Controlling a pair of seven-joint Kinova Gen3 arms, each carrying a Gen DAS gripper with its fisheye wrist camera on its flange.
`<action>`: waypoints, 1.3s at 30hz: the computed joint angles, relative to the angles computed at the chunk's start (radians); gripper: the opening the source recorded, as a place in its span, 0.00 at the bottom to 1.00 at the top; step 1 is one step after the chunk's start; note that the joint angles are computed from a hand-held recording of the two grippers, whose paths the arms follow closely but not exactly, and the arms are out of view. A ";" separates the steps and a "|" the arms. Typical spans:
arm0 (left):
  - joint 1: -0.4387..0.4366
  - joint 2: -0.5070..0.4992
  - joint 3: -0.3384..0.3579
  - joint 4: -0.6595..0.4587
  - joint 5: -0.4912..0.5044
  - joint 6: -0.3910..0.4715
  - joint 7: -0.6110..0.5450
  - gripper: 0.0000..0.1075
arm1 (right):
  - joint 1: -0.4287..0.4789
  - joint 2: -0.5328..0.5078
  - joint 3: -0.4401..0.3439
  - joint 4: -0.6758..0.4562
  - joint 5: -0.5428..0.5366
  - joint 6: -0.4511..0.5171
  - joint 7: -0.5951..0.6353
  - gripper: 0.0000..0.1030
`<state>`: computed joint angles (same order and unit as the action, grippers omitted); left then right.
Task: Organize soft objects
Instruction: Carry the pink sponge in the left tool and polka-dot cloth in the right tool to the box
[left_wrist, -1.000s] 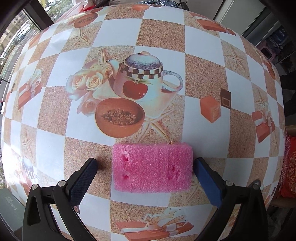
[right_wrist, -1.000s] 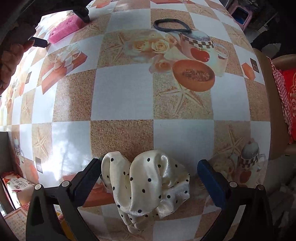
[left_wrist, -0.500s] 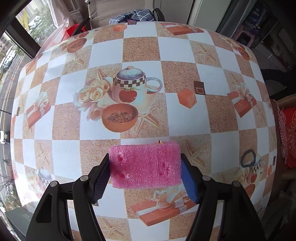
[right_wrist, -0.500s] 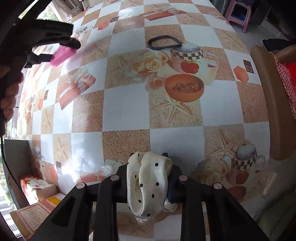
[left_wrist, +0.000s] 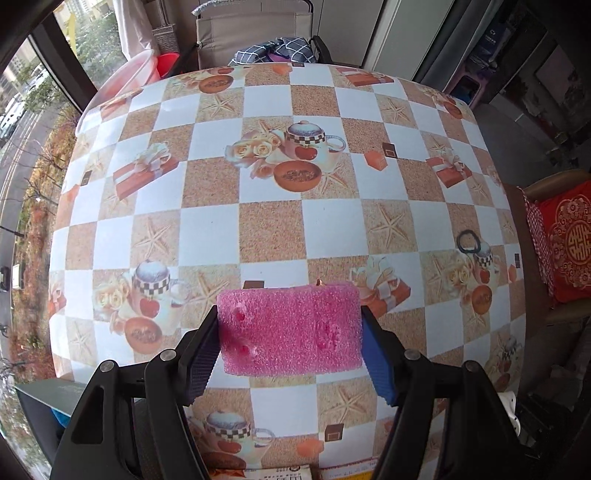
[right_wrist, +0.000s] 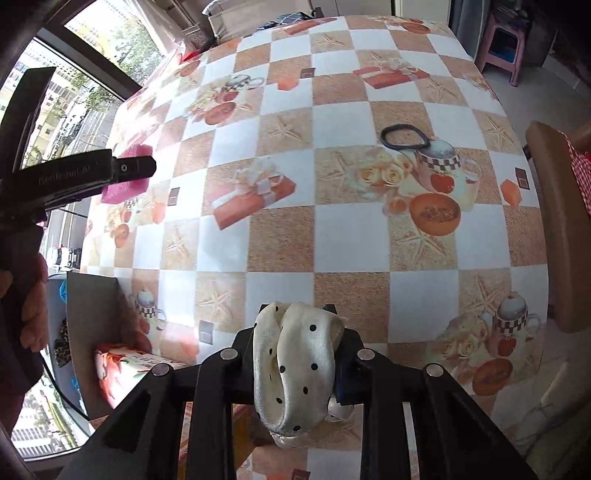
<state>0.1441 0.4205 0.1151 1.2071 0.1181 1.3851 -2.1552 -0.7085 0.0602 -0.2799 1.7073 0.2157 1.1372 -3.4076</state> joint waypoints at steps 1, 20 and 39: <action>-0.015 -0.001 -0.001 -0.003 0.007 0.007 -0.012 0.68 | -0.001 0.007 0.000 -0.022 0.006 0.009 0.010 0.27; -0.296 -0.123 -0.070 0.007 0.120 0.240 -0.342 0.68 | -0.212 0.196 0.046 -0.493 0.123 0.315 0.033 0.27; -0.511 -0.103 -0.139 -0.091 0.172 0.423 -0.504 0.68 | -0.366 0.465 0.172 -0.983 0.068 0.495 0.205 0.27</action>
<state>-0.3665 0.3172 -0.0242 1.1163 0.2902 1.8084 -2.6592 -1.0742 0.5249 -0.1083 0.7245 0.2840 1.6325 -3.2030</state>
